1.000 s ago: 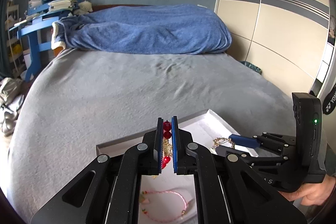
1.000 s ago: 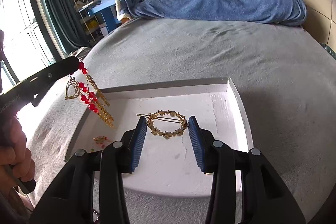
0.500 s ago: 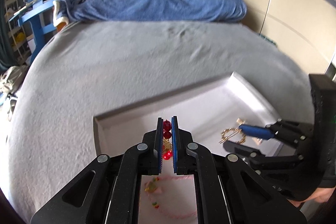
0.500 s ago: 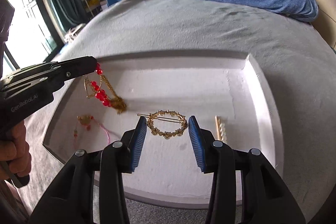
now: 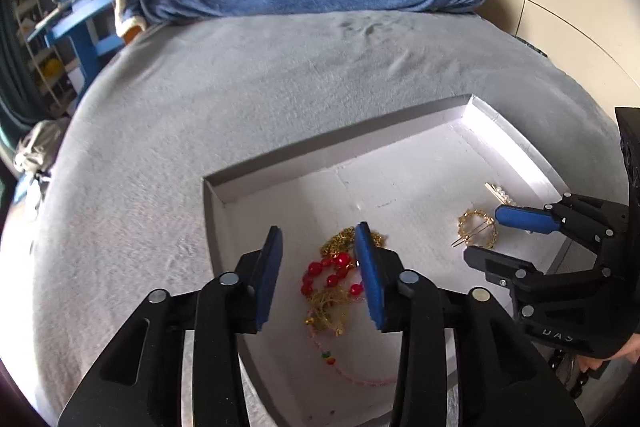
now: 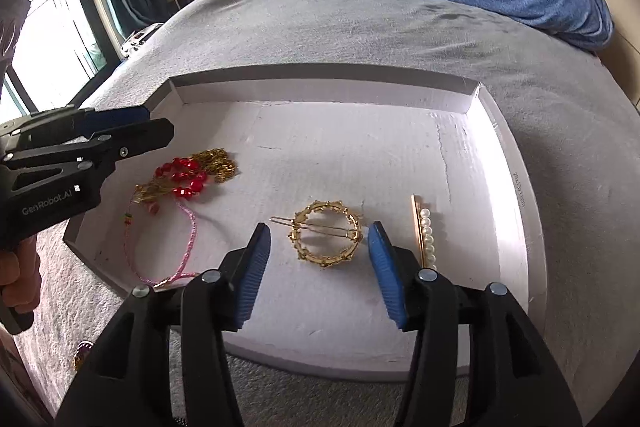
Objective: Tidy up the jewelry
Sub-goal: 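Carry brooch and necklace into the tray and open both grippers, then withdraw both grippers from the tray toward the bracelets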
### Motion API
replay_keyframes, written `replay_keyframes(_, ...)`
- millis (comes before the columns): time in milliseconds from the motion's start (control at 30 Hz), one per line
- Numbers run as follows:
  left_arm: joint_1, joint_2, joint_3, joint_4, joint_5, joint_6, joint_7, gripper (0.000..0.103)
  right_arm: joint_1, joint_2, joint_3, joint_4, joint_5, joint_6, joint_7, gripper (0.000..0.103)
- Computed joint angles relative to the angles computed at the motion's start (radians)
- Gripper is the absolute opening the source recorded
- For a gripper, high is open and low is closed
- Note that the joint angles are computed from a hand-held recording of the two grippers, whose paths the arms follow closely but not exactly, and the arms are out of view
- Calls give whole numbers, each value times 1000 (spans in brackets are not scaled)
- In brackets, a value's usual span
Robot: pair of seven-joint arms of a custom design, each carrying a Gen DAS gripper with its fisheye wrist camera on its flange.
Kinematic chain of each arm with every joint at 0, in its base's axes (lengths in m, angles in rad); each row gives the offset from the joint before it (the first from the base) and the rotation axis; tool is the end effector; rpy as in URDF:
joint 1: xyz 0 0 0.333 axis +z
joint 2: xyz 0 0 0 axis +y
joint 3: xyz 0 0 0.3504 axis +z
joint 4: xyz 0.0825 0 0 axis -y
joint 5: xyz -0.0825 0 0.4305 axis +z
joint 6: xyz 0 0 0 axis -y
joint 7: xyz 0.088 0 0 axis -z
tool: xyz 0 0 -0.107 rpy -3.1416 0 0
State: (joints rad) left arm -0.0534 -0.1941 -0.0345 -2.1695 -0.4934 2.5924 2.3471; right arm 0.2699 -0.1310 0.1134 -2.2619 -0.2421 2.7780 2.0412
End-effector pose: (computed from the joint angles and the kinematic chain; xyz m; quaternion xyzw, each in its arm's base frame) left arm 0.5729 -0.0425 0.5606 -0.4691 0.8124 -0.2901 0.1892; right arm 0.5321 0.2280 0.4983 -0.7059 0.6292 -0.1887 0.2651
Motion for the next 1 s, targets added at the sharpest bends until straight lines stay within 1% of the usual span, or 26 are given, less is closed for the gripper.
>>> replay_keyframes(67,-1,-15,3,-10,-9,15,10,55,-3,-16,1,-10,-8,8,8,53)
replay_keyframes(100,-3,-19,6,-13,-15,18,13,58,-6,-26,2,-17,-12,14,15,54)
replay_keyframes(167,-6,-35,14,-22,-32,26,23,68,-19,-47,8,-31,-30,28,46,58)
replay_keyframes(267,-10,-58,28,-32,-54,22,29,76,-41,-88,17,-60,-45,55,100,60)
replay_keyframes(333,-11,-78,35,-46,-59,20,32,78,-55,-117,25,-79,-50,69,130,64)
replay_keyframes(467,-17,-126,50,-83,-59,14,52,81,-79,-166,47,-116,-68,80,165,67)
replay_keyframes(600,-22,-169,74,-112,-65,6,66,83,-95,-205,70,-147,-88,61,187,67)
replay_keyframes(733,-25,-217,95,-151,-66,-2,80,83,-98,-257,81,-201,-72,70,223,67)
replay_keyframes(1000,-29,-331,129,-247,-63,-74,72,83,-131,-371,107,-310,-49,70,295,68)
